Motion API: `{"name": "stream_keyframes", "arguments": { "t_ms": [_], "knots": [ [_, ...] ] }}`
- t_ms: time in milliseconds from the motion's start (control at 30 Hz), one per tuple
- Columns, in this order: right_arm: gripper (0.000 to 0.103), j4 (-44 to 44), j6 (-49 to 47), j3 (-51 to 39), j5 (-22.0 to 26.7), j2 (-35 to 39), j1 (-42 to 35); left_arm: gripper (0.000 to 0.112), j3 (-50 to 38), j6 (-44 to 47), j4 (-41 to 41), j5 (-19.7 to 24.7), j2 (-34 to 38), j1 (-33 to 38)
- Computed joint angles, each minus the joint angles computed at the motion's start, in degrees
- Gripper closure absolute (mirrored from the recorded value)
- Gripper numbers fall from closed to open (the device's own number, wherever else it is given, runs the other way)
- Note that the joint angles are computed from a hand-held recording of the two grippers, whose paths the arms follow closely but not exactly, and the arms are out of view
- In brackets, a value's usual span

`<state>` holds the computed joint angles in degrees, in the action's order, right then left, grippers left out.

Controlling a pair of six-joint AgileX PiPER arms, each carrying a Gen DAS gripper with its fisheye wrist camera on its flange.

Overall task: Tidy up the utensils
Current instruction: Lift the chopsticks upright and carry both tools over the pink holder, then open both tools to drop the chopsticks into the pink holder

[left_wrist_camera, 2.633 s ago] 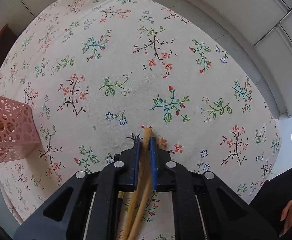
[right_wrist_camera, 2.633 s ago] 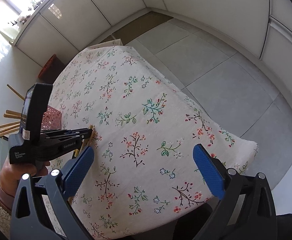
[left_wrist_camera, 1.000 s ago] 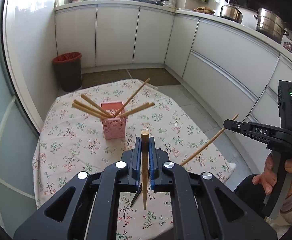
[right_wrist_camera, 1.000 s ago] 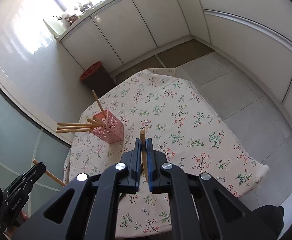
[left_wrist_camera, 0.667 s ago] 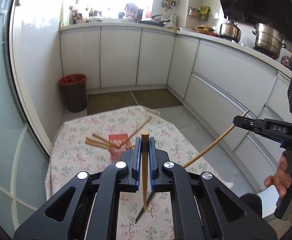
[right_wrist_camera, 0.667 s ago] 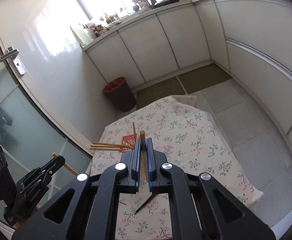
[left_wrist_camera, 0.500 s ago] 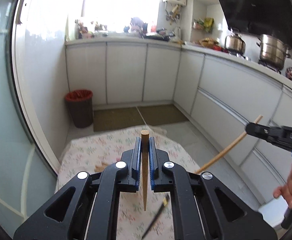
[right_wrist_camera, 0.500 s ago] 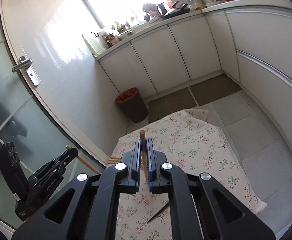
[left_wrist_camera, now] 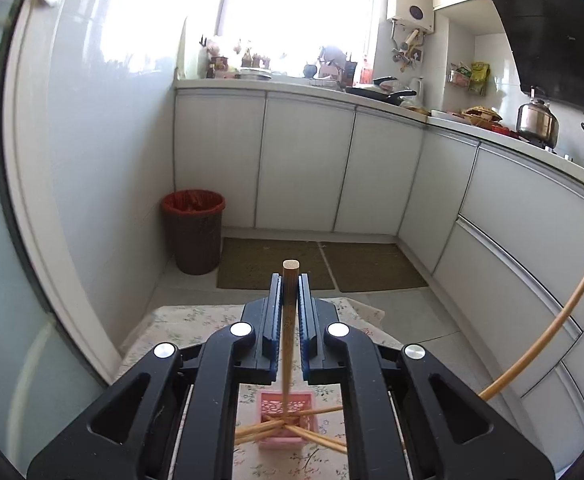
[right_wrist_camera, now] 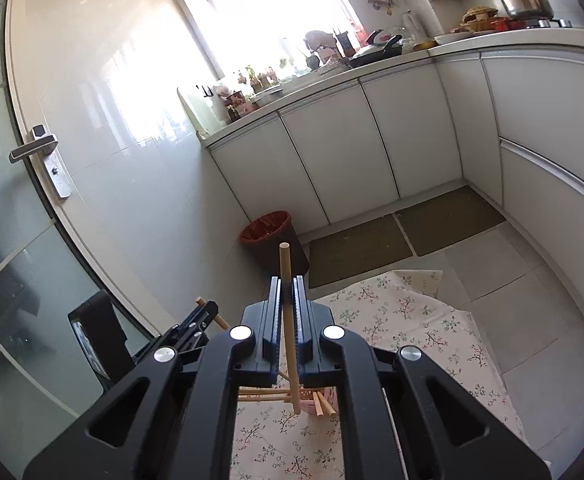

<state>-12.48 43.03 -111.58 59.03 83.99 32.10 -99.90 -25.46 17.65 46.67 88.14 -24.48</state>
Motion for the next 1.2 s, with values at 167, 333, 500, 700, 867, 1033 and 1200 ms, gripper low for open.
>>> {"name": "stream_keyframes", "arguments": {
  "t_ms": [167, 333, 500, 700, 867, 1033, 1200],
  "knots": [
    [0.097, 1.9, -0.8, 2.2, -4.7, 3.4, -1.7, 0.101, 8.1, -0.4, -2.8, -4.3, -2.8, 2.7],
    [0.097, -2.0, 1.3, 2.8, -7.5, 5.9, 0.1, 0.092, 10.9, -3.0, -4.3, -6.9, -10.1, 6.8],
    [0.097, -8.3, 5.4, 4.6, -10.3, 7.9, 3.1, 0.086, 11.5, -4.3, -2.3, -6.8, -14.1, 8.6],
    [0.097, -13.1, 8.8, 6.3, -12.2, 10.6, 5.3, 0.086, 12.5, -0.6, -7.3, -6.5, -14.8, 12.1],
    [0.097, -16.5, 12.2, 13.5, -19.8, 10.7, 5.8, 0.086, 12.2, -0.1, -7.3, -5.3, -13.7, 12.0],
    [0.094, -19.6, 12.7, 16.0, -19.8, 10.5, 7.5, 0.085, 11.7, -3.5, -1.0, -2.4, -13.6, 9.3],
    [0.093, -22.4, 12.7, 14.9, -15.2, 7.2, 9.6, 0.079, 10.9, -4.9, 2.6, 0.6, -14.2, 6.2]
  ]
}}
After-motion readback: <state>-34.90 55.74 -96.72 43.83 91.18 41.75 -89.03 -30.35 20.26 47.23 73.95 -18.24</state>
